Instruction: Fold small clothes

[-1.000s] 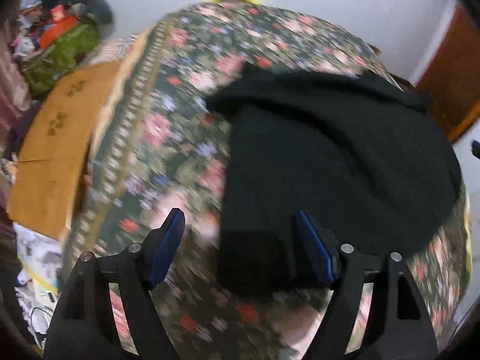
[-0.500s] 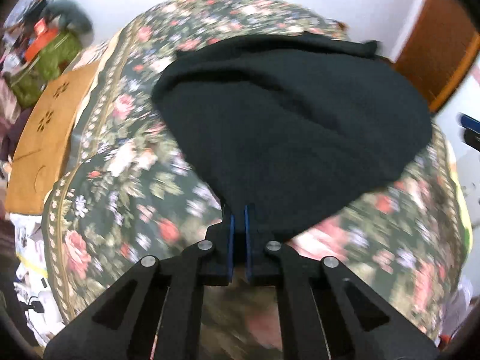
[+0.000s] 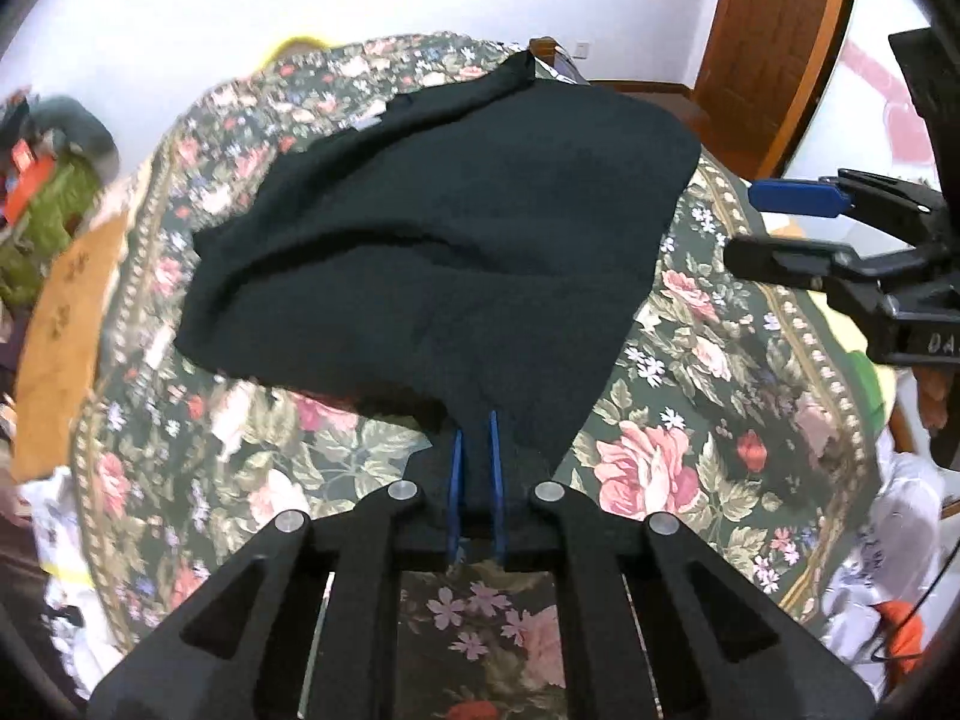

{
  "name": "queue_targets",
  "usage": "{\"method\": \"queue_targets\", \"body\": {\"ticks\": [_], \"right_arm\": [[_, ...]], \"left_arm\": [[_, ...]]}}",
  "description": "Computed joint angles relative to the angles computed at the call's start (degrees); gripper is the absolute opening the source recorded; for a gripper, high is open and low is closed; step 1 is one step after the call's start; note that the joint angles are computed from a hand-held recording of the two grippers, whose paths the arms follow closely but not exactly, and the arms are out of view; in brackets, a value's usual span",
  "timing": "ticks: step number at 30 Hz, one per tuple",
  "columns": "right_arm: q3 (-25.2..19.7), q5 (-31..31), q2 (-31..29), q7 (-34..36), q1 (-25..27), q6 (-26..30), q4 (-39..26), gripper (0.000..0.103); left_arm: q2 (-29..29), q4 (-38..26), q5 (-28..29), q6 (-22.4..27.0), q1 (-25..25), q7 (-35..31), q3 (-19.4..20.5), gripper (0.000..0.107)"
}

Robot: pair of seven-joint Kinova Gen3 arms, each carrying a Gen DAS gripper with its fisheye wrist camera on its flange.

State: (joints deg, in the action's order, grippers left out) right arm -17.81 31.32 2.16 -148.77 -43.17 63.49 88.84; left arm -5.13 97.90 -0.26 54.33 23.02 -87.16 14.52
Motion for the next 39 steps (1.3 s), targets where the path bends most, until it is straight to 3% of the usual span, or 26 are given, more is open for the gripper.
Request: {"method": "queue_targets", "body": {"ticks": [2,4,7,11,16,19,23,26,29,31,32,35,37,39], "right_arm": [[-0.04,-0.11,-0.11,-0.63,-0.04,-0.55,0.51,0.066],[0.09,-0.50,-0.15,-0.89,0.20,-1.23,0.96,0.066],[0.38,-1.32,-0.23,-1.17,0.82,-2.46,1.88,0.066],[1.03,-2.85,0.30,-1.39,1.87,-4.04,3.12,0.066],[2.65,-6.26,1.39,-0.98,3.83,-7.39,4.71,0.066],[3.40,-7.94,2.38,0.10,4.76,-8.17,4.74,0.066],[4.19,-9.19,3.18,1.37,5.34,-9.00,5.02,0.066],[4.65,-9.61,3.67,1.79,5.55,-9.22,5.31,0.066],[4.99,-10.66,3.63,2.29,6.01,-10.22,5.91,0.066],[5.07,-11.16,3.49,2.21,6.16,-10.71,6.37,0.066],[5.13,-11.36,3.47,2.29,6.31,-10.98,6.57,0.066],[5.18,-11.79,3.52,2.37,6.51,-11.19,6.68,0.066],[5.16,-11.61,3.68,2.31,6.38,-10.69,6.36,0.066],[5.12,-11.36,3.70,2.30,6.18,-9.87,5.91,0.066]], "left_arm": [[0.12,-0.77,-0.27,0.28,1.11,0.19,-1.67,0.015],[-0.59,-1.05,1.32,-0.07,-0.33,-1.59,-2.92,0.036],[-2.07,-0.39,-1.15,-3.39,-3.81,-1.09,-2.74,0.065],[-0.68,-0.64,-3.44,-7.01,-7.27,-1.16,-4.48,0.072],[9.52,-7.24,1.11,-4.15,-10.44,-8.51,-7.34,0.082],[16.20,-12.89,2.96,-0.13,-10.60,-10.60,-8.28,0.082],[21.97,-18.71,11.18,1.70,-17.25,-12.76,-4.86,0.082],[25.19,-21.96,11.83,1.65,-14.92,-11.56,-7.94,0.082],[28.08,-24.09,14.32,1.64,-16.53,-13.20,-6.98,0.079],[28.97,-23.76,18.13,0.90,-18.88,-16.13,-5.28,0.062],[28.83,-22.85,19.56,0.02,-19.67,-17.28,-4.62,0.060],[27.11,-20.44,19.89,-2.32,-18.94,-18.62,-5.15,0.047],[26.54,-20.20,19.24,-2.08,-18.50,-18.35,-5.75,0.024],[26.06,-19.95,19.87,-0.85,-19.15,-18.11,-5.96,0.016]]}}
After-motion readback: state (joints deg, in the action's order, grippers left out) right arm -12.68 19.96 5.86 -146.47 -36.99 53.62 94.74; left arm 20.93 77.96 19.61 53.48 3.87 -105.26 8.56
